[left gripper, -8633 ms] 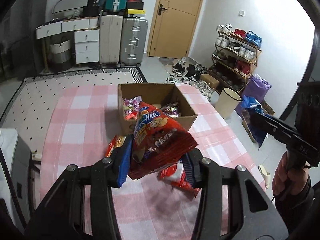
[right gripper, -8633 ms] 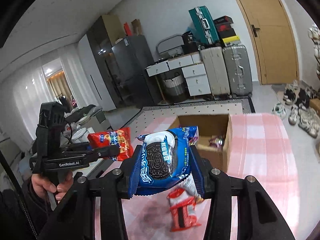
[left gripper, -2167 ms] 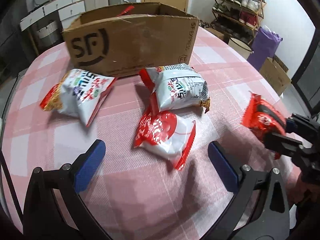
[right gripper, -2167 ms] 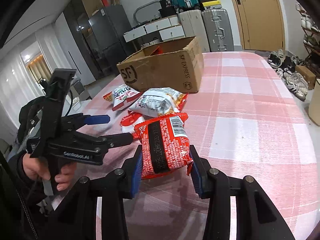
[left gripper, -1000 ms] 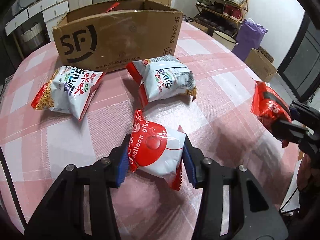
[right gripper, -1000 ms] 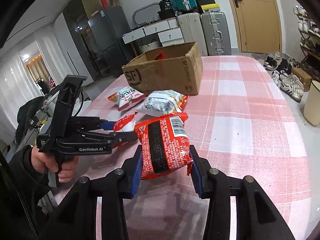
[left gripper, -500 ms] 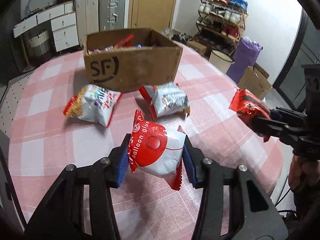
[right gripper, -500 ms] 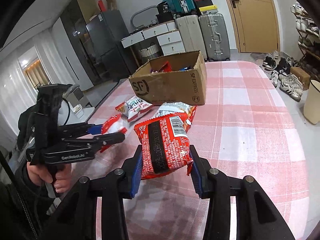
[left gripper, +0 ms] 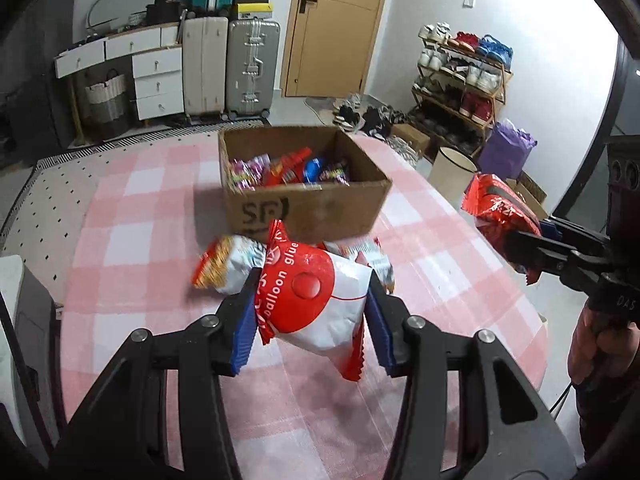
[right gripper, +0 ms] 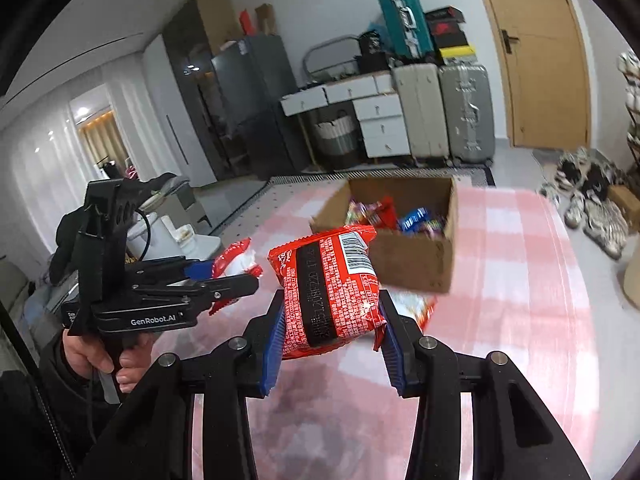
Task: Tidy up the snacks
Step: 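Carry the balloon bag and wafer pack over the cardboard box with both tools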
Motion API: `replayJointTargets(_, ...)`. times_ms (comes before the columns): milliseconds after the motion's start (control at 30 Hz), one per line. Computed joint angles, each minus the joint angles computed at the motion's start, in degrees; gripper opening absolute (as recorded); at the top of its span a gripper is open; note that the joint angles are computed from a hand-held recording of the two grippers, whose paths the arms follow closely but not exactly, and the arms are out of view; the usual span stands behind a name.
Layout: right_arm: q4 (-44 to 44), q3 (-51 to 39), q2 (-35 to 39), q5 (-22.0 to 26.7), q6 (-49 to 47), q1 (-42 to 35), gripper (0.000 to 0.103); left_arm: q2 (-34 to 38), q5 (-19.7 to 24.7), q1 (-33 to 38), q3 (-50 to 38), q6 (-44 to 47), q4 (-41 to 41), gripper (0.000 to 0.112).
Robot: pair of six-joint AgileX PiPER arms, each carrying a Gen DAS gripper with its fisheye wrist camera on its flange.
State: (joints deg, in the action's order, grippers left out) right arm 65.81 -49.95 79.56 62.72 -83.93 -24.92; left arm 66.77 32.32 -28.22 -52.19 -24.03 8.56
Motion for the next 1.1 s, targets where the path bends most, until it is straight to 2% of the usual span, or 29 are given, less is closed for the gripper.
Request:
replayJointTargets(100, 0.25, -3.27, 0.86, 0.89, 2.57, 1.36, 0.042, -0.13, 2.64, 2.12, -3.54, 3.39, -2.22, 0.045)
replayJointTargets(200, 0.02, -7.09, 1.87, 0.55, 5.18, 3.08, 0.042, 0.74, 4.65, 6.07, -7.69, 10.75, -9.64, 0.045)
replayJointTargets(400, -2.01, -15.62, 4.94, -0.67, 10.16, 7.08, 0.042, 6.5, 9.81, 12.11, -18.76, 18.1, -17.76, 0.045)
replayJointTargets(533, -3.32, -21.68, 8.54, -1.54, 13.61, 9.49, 0.042, 13.56, 13.77, 14.44, -28.07, 20.64, -19.98, 0.045)
replayJointTargets(933, -8.55, -43.28, 22.66, -2.41, 25.08, 14.82, 0.042, 35.4, 23.27, 14.17, -58.41, 19.75, -17.22, 0.045)
replayJointTargets(1100, -10.73, -52.18, 29.32, -1.91, 29.4, 16.1, 0.042, 46.88, 30.53, 15.17, -75.71, 20.61, -17.57, 0.046)
